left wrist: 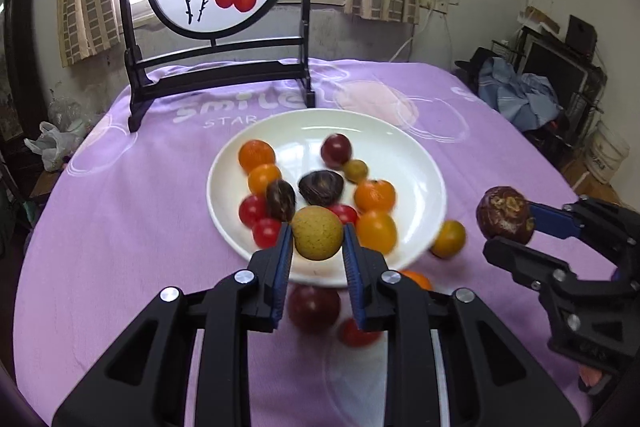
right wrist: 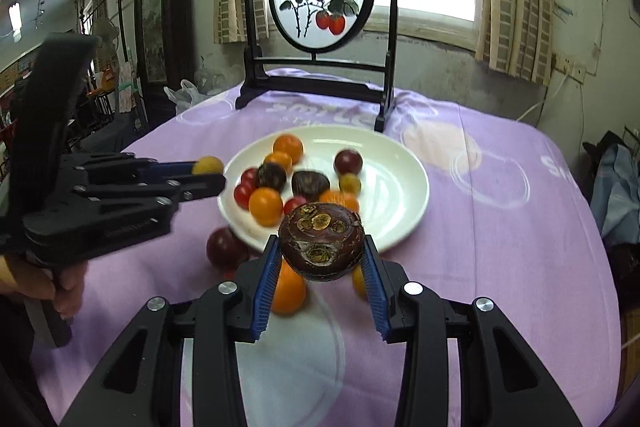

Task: Organize fruits
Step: 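Drop both held fruits onto the white plate by opening both tools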

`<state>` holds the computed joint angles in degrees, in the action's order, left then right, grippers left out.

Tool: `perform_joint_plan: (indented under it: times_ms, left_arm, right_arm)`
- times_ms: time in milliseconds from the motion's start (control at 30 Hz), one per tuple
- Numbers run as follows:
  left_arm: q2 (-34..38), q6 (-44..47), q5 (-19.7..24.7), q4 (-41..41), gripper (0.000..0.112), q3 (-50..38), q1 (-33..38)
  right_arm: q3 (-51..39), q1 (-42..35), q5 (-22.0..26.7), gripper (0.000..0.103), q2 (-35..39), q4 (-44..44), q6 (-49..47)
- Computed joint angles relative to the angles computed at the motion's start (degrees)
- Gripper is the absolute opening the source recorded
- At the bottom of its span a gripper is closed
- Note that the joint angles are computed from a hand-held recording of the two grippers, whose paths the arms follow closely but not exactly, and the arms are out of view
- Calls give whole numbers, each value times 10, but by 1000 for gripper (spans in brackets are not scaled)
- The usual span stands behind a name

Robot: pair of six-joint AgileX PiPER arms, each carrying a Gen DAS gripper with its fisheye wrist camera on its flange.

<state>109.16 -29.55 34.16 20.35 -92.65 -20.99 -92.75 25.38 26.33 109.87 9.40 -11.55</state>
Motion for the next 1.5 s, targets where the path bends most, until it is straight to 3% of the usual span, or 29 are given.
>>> perform_joint_plan:
  times_ms: [333, 667, 767, 833, 967, 1167, 1233, 1500]
  left_arm:
    - [143, -2, 96, -6, 25, -203, 17]
    - [220, 16, 158, -54, 25, -318, 25]
    - [213, 3, 148, -43, 35, -302, 21]
    - [206, -7, 145, -35, 51, -290, 18]
    - [176, -29, 122, -34, 53, -241, 17]
    - [120, -63, 91, -15, 66, -157, 8]
    - [99, -84, 83, 9, 77, -127, 1]
    - [16, -163, 43, 68, 84, 2, -18]
  right_arm:
    - [-231, 2, 97, 41, 166, -52, 82]
    - [-313, -10, 145, 42, 232, -56, 108]
    - [-305, -13, 140, 43, 229, -46, 101]
    - [-297, -14, 137, 43, 223, -37, 95]
    - [-254, -18, 122, 44, 196, -15, 82]
    - [-161, -23, 78, 50, 137, 9, 62]
    - [-126, -26, 61, 53, 115, 18, 52]
    - [-14, -25, 20, 57, 51, 61, 6]
